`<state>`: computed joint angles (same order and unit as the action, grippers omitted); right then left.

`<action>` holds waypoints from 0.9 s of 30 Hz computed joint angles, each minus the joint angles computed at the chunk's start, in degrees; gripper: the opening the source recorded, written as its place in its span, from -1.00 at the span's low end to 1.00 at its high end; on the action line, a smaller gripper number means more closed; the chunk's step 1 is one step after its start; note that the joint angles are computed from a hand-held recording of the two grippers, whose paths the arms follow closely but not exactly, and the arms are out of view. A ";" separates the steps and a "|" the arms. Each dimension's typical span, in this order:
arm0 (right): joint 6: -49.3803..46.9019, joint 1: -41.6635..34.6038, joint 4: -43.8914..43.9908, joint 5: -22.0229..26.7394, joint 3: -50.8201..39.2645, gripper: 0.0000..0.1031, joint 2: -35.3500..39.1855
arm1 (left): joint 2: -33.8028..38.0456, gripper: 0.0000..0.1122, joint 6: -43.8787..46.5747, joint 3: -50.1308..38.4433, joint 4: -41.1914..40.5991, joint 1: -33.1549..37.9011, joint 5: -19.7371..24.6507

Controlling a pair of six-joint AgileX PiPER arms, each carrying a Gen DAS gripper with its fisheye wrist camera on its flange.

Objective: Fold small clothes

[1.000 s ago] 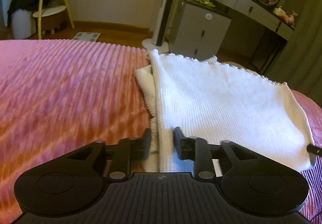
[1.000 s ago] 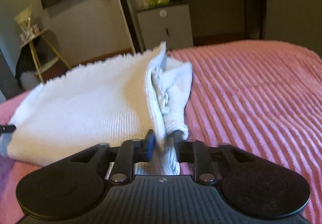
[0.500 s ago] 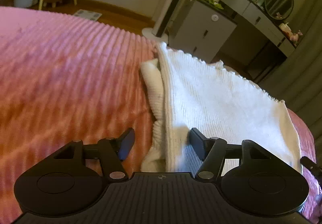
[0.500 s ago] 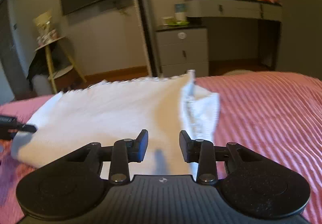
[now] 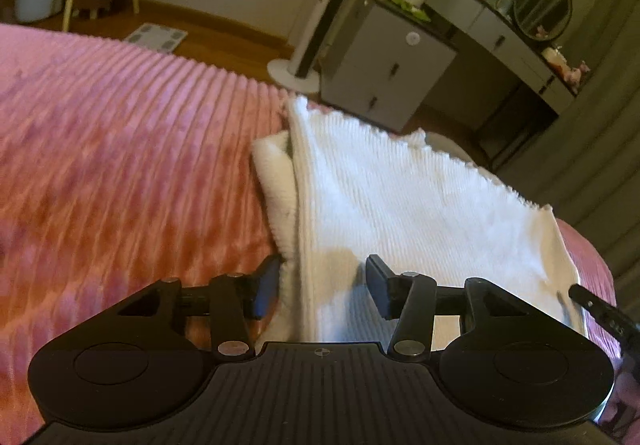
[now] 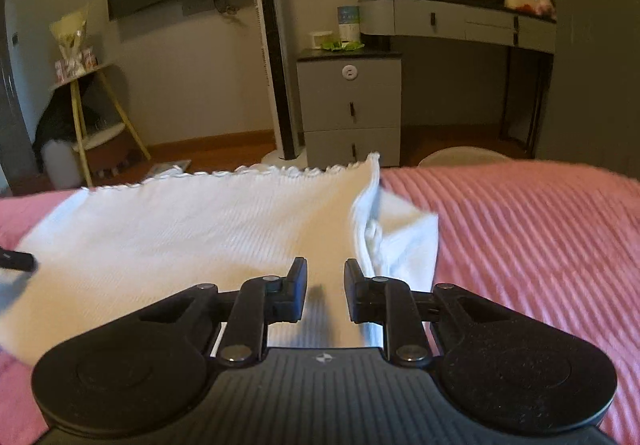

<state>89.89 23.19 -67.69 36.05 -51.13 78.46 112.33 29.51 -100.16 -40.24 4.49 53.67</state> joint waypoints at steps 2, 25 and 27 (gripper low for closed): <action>-7.31 -1.14 2.21 2.33 -3.54 -0.74 4.43 | -2.07 -0.06 -0.37 1.99 1.09 -0.77 -3.10; -20.07 -7.66 6.50 2.62 -18.34 -0.92 17.09 | 11.42 -0.20 -11.14 -18.71 17.27 -9.42 -6.80; -21.87 -9.24 7.73 2.30 -20.72 -0.89 18.92 | 13.48 -0.21 -13.47 -21.60 22.25 -10.58 -5.82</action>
